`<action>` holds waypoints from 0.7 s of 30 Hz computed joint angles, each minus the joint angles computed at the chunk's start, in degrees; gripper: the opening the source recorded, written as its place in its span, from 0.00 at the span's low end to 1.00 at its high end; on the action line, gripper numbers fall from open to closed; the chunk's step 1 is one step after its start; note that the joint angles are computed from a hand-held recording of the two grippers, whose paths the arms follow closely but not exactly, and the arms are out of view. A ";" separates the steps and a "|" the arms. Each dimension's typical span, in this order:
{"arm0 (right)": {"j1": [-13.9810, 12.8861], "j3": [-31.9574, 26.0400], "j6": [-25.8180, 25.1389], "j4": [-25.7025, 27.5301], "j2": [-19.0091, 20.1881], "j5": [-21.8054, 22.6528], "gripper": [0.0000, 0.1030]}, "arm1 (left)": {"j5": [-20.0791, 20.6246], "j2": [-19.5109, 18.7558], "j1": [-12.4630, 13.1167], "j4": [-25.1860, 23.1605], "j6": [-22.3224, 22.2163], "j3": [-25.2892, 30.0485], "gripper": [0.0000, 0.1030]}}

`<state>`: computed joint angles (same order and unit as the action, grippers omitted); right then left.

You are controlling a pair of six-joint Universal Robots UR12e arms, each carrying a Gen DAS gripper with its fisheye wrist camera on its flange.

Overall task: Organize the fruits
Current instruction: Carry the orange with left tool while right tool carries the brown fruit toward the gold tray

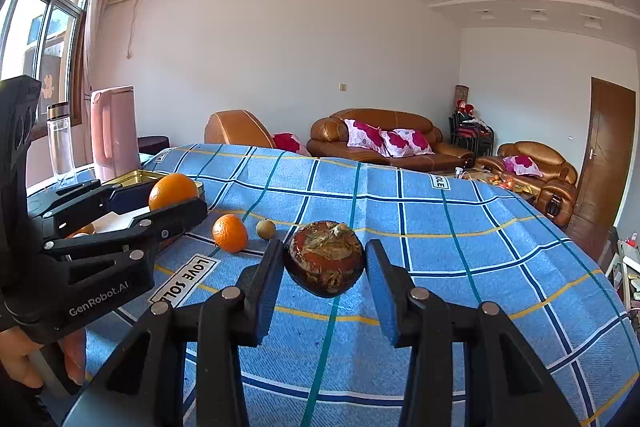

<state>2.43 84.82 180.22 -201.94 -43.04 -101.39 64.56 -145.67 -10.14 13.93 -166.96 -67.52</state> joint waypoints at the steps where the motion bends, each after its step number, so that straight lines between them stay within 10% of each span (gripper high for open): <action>1: -0.03 0.12 0.01 -0.43 0.00 0.04 0.43 | 0.03 0.01 0.03 0.14 -0.08 -0.03 0.40; 21: 0.17 0.25 -0.13 -1.24 -0.01 -0.17 0.43 | -0.14 0.67 0.36 0.78 -0.47 -1.37 0.40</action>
<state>2.60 85.08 180.09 -203.18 -43.05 -101.56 64.42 -145.00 -9.78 14.71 -167.43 -68.88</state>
